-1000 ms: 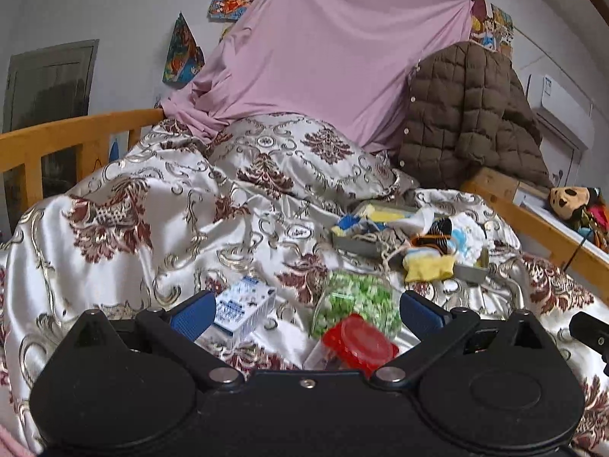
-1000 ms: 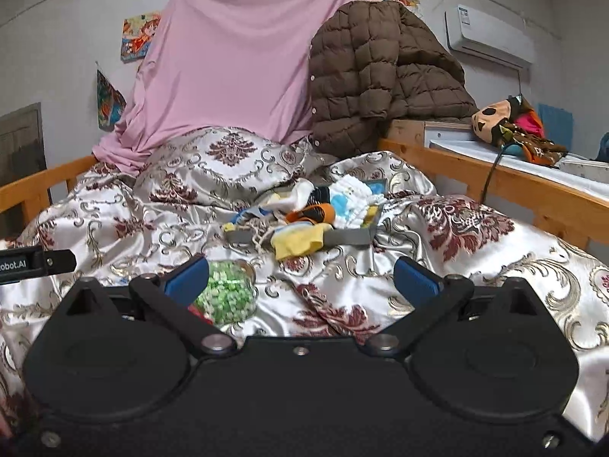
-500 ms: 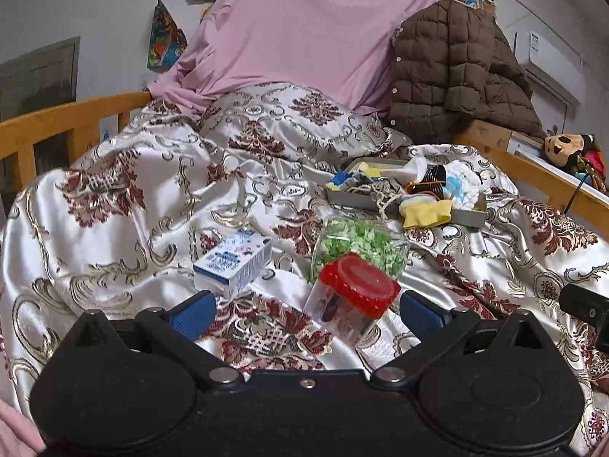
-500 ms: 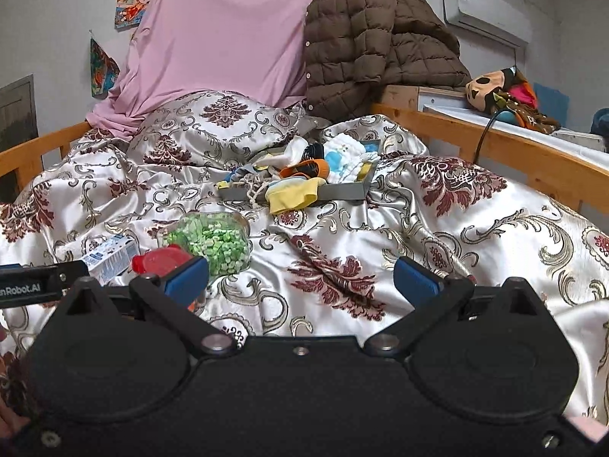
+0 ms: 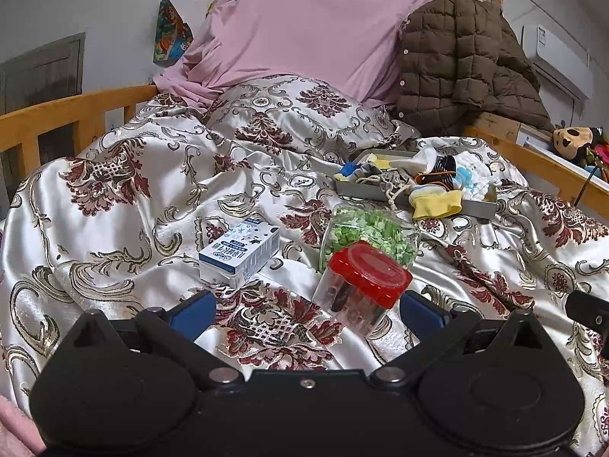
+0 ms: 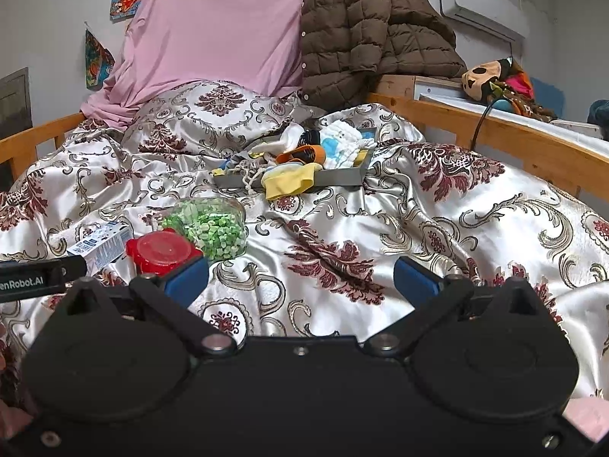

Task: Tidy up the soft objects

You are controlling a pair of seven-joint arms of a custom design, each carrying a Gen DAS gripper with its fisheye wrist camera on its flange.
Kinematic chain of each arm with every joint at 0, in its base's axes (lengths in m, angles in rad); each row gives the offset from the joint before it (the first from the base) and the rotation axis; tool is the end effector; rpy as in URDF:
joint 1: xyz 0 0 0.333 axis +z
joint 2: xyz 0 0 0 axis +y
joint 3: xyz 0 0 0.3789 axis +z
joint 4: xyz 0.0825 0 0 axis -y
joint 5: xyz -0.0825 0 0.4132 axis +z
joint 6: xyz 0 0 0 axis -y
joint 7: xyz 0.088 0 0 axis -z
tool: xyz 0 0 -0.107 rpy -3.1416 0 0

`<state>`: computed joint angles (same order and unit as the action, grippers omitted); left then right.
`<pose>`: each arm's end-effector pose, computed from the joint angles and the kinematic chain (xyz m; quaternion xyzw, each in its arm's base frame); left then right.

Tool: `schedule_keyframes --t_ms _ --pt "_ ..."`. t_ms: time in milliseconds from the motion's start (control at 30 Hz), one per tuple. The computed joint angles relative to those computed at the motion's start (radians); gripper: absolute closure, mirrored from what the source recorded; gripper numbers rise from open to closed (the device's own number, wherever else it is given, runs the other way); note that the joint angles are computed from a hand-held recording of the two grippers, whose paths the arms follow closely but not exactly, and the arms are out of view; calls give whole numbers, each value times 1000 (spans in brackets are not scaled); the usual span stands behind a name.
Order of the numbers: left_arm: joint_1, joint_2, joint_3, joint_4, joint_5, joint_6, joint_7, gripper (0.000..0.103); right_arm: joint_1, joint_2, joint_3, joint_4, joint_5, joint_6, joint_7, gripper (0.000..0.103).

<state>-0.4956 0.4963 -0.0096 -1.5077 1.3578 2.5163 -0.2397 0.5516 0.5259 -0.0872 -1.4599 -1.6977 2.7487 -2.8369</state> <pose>0.6870 -0.3879 0.4720 -0.6948 0.4948 -0.3600 0.3778 0.6828 0.4039 0.4695 -0.5909 0.5530 -0.4087 0.4220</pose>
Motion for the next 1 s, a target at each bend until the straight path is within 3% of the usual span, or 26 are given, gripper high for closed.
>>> schedule_keyframes --t_ms 367,800,1000 --pt "-2 1 0 -1 3 -7 1 1 -5 4 0 3 12 11 -16 1" --pt "-9 20 -3 24 -81 -48 111 1 -1 35 -25 25 191 68 -180 1" --pt "-16 24 4 27 -94 -44 124 1 31 40 -72 26 244 90 -214 1"
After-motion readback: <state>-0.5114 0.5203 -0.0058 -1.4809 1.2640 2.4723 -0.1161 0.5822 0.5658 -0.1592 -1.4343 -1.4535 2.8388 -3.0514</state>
